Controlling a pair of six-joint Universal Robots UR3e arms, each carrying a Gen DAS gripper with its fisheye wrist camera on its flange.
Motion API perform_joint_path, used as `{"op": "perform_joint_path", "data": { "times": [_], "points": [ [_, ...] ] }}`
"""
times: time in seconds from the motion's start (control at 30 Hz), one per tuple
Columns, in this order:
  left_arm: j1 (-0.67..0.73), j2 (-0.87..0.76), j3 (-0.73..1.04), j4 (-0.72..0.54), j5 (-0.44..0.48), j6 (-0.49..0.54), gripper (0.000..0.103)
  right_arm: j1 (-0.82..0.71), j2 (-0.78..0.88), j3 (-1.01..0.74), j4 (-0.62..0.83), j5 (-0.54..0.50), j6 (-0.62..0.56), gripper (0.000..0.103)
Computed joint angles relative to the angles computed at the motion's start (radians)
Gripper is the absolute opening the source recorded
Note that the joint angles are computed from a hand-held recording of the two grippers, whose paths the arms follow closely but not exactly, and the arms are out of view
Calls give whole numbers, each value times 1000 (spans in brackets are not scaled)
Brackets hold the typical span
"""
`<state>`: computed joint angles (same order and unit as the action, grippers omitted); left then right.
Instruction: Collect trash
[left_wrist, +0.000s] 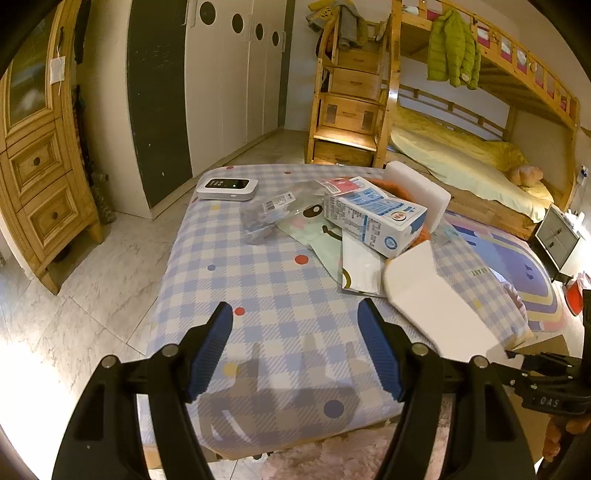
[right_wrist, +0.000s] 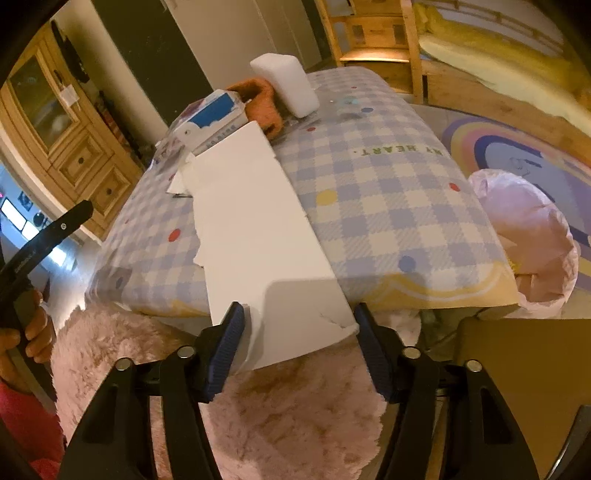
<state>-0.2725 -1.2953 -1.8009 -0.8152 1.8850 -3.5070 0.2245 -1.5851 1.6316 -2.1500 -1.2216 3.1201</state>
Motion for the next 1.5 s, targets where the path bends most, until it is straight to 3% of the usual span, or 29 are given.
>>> {"op": "perform_joint_path", "data": {
  "times": [0.13,0.33,0.6,0.7,0.83,1.03,1.2,1.4,1.5],
  "points": [
    [3,11,-10,0,-2,0,68,10,-13,-15,12,11,1,13],
    [15,35,-21,-5,-9,-1,68,13,-77,-36,-20,44,5,1],
    [49,53,-1,-11,-17,-1,68,60,-28,-170,-250,-112,38,0],
    [69,41,13,-4,-28,-1,68,102,62,-218,-344,-231,-20,0],
    [66,5,25,7,-28,5,68,56,67,-143,-334,-159,-55,2],
    [44,-44,23,22,-35,3,68,1,11,-40,-252,-20,-113,18],
    [18,-73,41,23,-24,0,68,-25,-20,-27,-136,99,-138,19],
    [20,-78,57,14,-21,-3,68,52,40,-101,-104,64,-172,20],
    [32,-66,54,4,-19,9,68,66,91,-159,-104,64,-177,30]
  ]
}}
